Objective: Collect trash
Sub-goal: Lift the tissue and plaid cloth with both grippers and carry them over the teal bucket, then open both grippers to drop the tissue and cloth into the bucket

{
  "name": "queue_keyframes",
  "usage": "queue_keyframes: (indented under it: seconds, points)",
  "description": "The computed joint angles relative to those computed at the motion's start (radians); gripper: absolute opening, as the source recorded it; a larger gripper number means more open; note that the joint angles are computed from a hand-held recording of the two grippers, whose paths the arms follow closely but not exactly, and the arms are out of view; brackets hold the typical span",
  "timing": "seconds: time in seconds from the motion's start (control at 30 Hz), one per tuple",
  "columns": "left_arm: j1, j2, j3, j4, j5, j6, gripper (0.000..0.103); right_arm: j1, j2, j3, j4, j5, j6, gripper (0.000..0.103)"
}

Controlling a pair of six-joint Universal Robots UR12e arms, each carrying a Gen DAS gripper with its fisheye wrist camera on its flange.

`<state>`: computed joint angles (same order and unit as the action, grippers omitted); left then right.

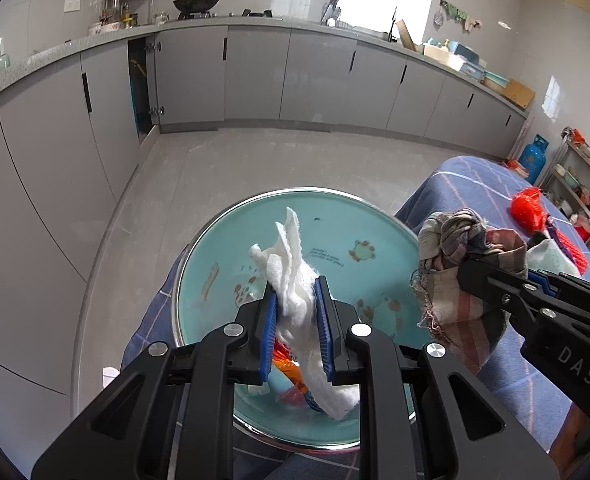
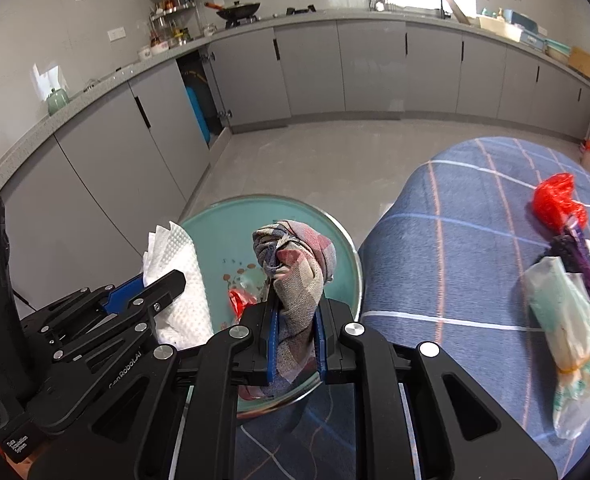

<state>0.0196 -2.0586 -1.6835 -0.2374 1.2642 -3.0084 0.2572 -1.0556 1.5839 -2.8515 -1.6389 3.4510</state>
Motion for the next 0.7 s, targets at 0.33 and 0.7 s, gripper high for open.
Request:
queue_keyframes:
  seconds: [0.33, 0.7]
  points:
    - [0.001, -0.016, 0.01, -0.029, 0.015, 0.024, 0.019, -0.007, 0.03, -0.029, 0.05, 0.026, 0.002, 0.016]
    - [-0.004, -0.026, 0.012, -0.03, 0.03, 0.041, 0.019, -0.012, 0.039, -0.043, 0.066, 0.061, -0.009, 0.017]
